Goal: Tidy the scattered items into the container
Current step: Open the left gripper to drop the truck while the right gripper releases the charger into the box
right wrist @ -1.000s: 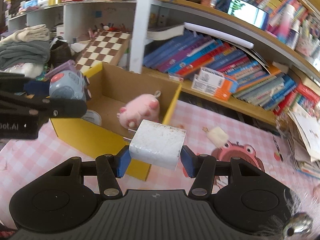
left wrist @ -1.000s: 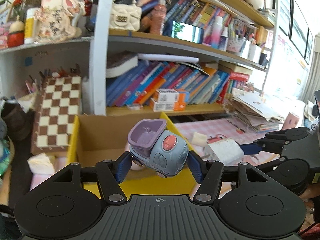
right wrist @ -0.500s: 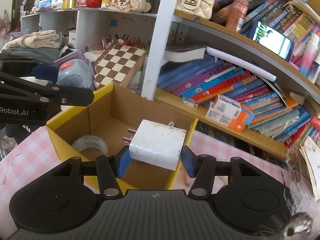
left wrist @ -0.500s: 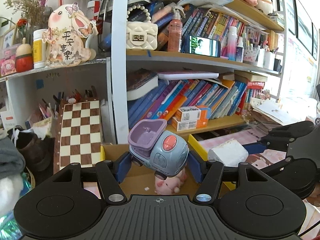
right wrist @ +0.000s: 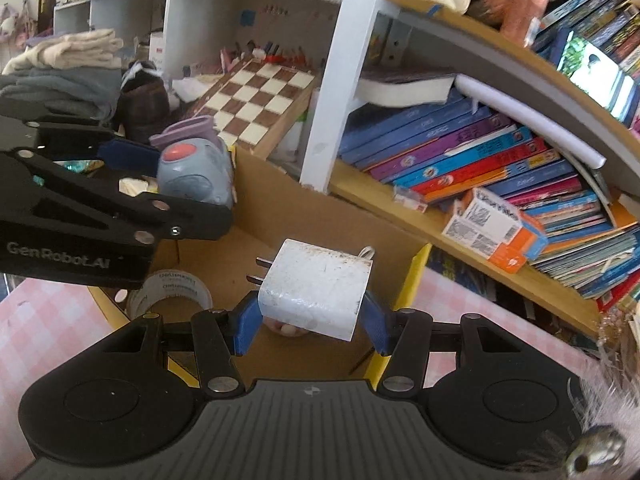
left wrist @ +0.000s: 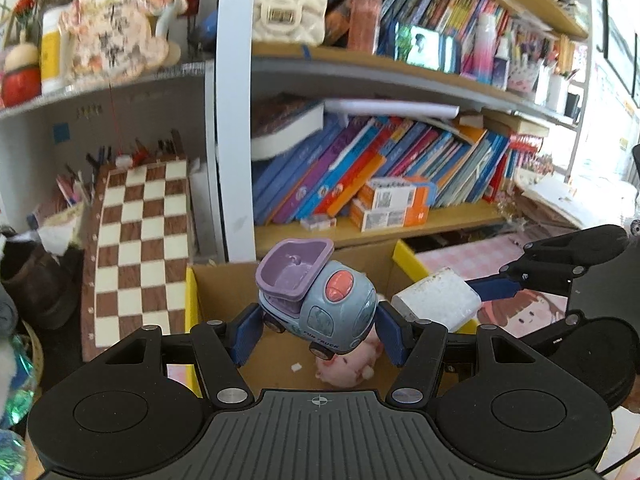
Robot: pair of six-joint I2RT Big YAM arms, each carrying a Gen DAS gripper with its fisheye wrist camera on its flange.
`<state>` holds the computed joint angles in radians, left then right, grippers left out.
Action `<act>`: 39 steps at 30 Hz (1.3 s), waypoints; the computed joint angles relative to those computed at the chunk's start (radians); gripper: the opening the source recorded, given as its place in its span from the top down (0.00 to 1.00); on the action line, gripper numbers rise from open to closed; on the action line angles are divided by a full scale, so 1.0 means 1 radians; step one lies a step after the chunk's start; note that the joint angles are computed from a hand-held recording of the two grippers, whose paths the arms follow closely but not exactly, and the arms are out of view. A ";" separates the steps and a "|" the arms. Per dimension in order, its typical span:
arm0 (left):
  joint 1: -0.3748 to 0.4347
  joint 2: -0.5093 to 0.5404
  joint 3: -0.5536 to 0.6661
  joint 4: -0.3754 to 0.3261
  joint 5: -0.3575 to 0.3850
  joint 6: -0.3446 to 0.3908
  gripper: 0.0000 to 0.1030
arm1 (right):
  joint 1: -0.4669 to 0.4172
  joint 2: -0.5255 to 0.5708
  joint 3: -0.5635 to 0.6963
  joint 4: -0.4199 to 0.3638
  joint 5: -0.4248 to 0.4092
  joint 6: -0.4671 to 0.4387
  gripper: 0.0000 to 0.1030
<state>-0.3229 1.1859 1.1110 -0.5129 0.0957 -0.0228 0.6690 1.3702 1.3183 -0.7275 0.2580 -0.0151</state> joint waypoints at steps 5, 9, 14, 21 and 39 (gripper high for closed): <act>0.009 0.055 0.027 -0.031 0.006 -0.001 0.41 | -0.015 0.039 0.016 -0.017 -0.036 -0.019 0.50; 0.010 0.107 0.061 -0.084 0.003 0.021 0.41 | -0.025 0.072 0.028 -0.031 -0.064 -0.034 0.50; 0.015 0.159 0.097 -0.130 0.013 0.029 0.41 | -0.038 0.111 0.049 -0.046 -0.098 -0.051 0.50; 0.031 0.215 0.152 -0.184 0.027 0.044 0.41 | -0.050 0.159 0.094 -0.085 -0.117 -0.119 0.50; 0.031 0.253 0.186 -0.183 0.008 0.067 0.41 | -0.072 0.232 0.174 -0.192 -0.154 -0.154 0.50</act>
